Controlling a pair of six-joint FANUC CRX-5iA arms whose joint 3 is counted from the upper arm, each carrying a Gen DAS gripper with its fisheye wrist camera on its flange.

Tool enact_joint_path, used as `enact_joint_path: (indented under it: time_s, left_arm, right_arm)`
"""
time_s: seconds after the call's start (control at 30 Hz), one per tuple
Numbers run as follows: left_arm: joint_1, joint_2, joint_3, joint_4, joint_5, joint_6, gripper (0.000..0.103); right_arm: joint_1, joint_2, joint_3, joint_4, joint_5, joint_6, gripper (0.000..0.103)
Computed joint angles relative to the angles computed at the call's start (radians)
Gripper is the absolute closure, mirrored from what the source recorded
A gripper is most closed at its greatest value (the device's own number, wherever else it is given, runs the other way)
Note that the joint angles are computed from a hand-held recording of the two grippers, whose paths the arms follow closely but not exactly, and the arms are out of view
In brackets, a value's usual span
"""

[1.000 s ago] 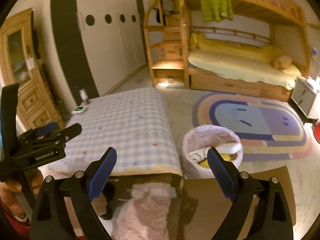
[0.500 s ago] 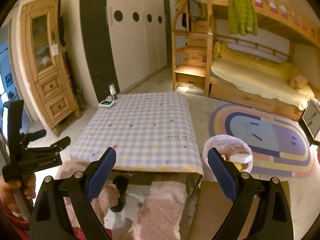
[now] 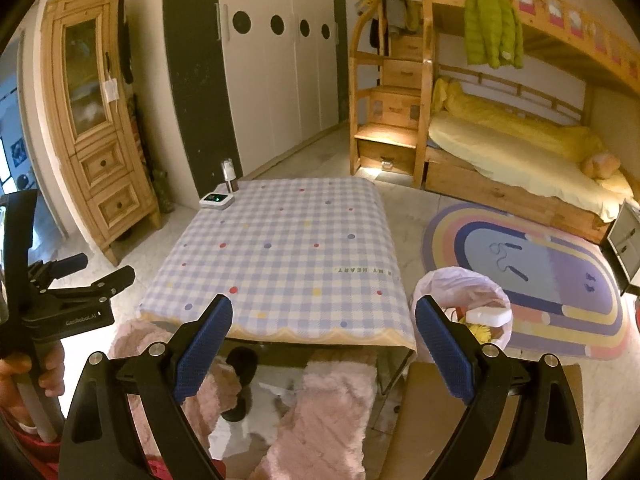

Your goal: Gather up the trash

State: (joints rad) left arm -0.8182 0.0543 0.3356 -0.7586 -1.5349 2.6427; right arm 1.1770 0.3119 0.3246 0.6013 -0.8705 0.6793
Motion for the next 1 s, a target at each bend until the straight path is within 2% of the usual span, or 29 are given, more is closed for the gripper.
enact_joint_path:
  time_s: [1.0]
  left_arm:
    - [0.006, -0.006, -0.001, 0.002, 0.0, -0.004, 0.007]
  right_arm:
    - [-0.005, -0.002, -0.016, 0.001, 0.015, -0.005, 0.011]
